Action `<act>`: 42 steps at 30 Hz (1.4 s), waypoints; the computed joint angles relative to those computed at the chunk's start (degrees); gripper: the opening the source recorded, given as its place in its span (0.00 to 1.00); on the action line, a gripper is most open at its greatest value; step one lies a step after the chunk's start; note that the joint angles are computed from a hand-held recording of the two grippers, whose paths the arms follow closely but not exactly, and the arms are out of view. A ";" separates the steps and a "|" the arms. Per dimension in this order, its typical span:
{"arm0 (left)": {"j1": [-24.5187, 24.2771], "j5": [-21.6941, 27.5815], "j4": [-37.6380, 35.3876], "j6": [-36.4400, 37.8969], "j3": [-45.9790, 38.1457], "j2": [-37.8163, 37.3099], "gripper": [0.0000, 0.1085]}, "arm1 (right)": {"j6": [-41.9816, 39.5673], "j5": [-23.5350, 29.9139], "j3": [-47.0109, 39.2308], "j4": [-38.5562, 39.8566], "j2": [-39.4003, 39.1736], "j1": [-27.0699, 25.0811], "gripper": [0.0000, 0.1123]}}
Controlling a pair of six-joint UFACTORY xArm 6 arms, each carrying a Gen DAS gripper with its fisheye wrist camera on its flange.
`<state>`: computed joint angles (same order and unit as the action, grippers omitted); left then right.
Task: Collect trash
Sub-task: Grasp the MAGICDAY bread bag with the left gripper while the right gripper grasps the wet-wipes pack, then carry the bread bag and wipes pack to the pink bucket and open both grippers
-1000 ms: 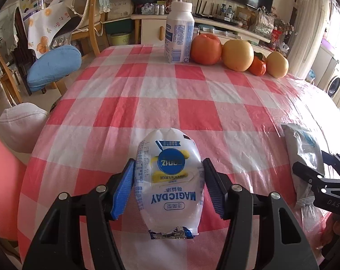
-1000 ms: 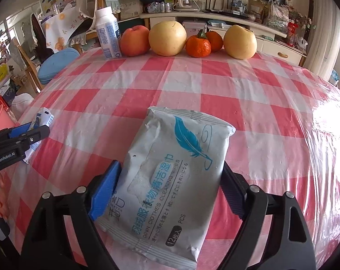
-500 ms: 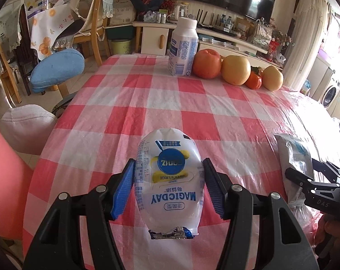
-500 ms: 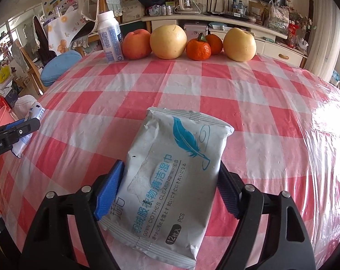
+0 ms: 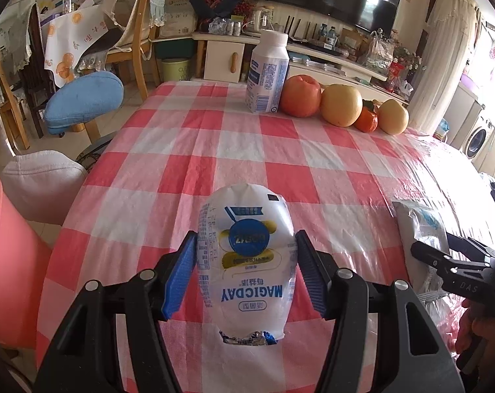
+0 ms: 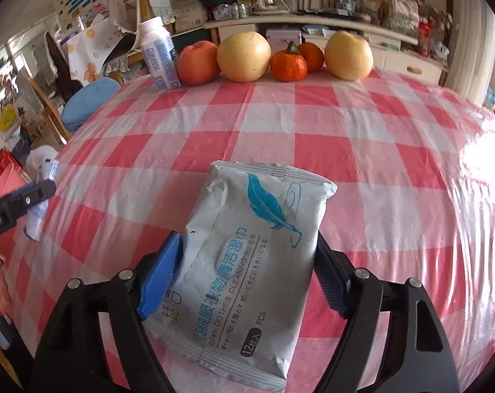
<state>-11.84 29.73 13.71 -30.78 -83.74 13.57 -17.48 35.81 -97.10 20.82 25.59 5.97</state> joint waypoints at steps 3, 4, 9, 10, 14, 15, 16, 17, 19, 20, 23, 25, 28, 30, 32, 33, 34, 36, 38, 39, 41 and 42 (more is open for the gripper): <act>0.04 0.11 -0.41 0.24 0.16 -0.12 0.56 | 2.34 0.12 -0.24 -1.85 0.26 0.66 0.86; 0.06 0.03 -0.61 0.36 0.33 -0.17 0.56 | 3.60 -0.53 0.16 -4.67 0.18 1.23 0.86; -0.03 0.17 -1.45 1.18 0.23 0.00 0.56 | 4.89 -2.94 2.27 -11.26 -0.43 2.76 0.86; -0.02 0.00 -1.65 1.32 0.36 -0.05 0.56 | 4.50 -3.26 2.54 -11.23 -0.59 2.69 0.83; 0.13 -0.66 -3.87 2.92 0.79 -0.16 0.56 | 0.66 -2.52 2.58 -7.40 -0.99 2.17 0.70; 0.15 -0.76 -4.52 3.38 0.85 -0.18 0.56 | 0.09 -2.54 2.62 -6.77 -1.12 2.07 0.69; 0.10 -0.86 -4.79 3.55 0.94 -0.22 0.56 | -0.31 -2.75 2.89 -6.43 -1.29 2.08 0.69; 0.09 -1.00 -5.19 3.88 1.03 -0.27 0.56 | -0.77 -2.85 3.06 -5.98 -1.42 2.12 0.68; 0.11 -1.39 -5.70 4.36 1.27 -0.46 0.56 | -1.55 -2.99 3.43 -5.25 -1.78 2.24 0.67; 0.13 -1.57 -5.98 4.58 1.38 -0.57 0.56 | -1.91 -3.31 3.79 -4.96 -2.00 2.35 0.67; 0.25 -2.28 -6.57 4.86 1.93 -1.03 0.56 | -2.78 -4.54 4.93 -4.31 -2.84 2.73 0.67; 0.39 -2.73 -6.99 5.14 2.30 -1.36 0.56 | -3.37 -5.11 5.36 -3.88 -3.36 2.95 0.67; 0.60 -3.52 -7.55 5.47 3.00 -1.97 0.56 | -3.76 -5.58 5.63 -3.19 -4.05 3.20 0.67; 0.70 -4.20 -7.75 5.57 3.57 -2.58 0.56 | -4.29 -5.66 5.80 -2.58 -4.63 3.40 0.67; 0.84 -4.93 -7.94 5.62 4.29 -3.34 0.56 | -4.59 -5.82 6.12 -1.95 -5.28 3.64 0.67; 0.95 -5.39 -7.96 5.56 4.69 -3.76 0.56 | -4.86 -5.58 6.05 -1.32 -5.58 3.80 0.67; 1.07 -5.71 -8.09 5.61 4.95 -4.10 0.56 | -5.21 -5.41 6.03 -0.70 -5.82 3.94 0.67; 1.39 -6.58 -8.28 5.57 5.86 -5.05 0.56 | -5.64 -5.28 5.96 0.02 -6.35 4.42 0.67; 1.75 -7.20 -8.27 5.30 6.51 -5.77 0.56 | -6.31 -4.40 5.36 1.24 -6.65 4.97 0.67; 2.06 -7.67 -8.34 5.15 7.03 -6.30 0.56 | -6.51 -4.14 5.11 1.63 -6.71 5.21 0.67; 2.56 -8.33 -8.09 4.64 7.73 -7.03 0.56 | -7.04 -3.57 4.52 2.27 -6.94 6.04 0.67; 2.89 -8.66 -7.88 4.27 8.13 -7.44 0.56 | -7.22 -3.37 4.25 2.46 -6.96 6.41 0.67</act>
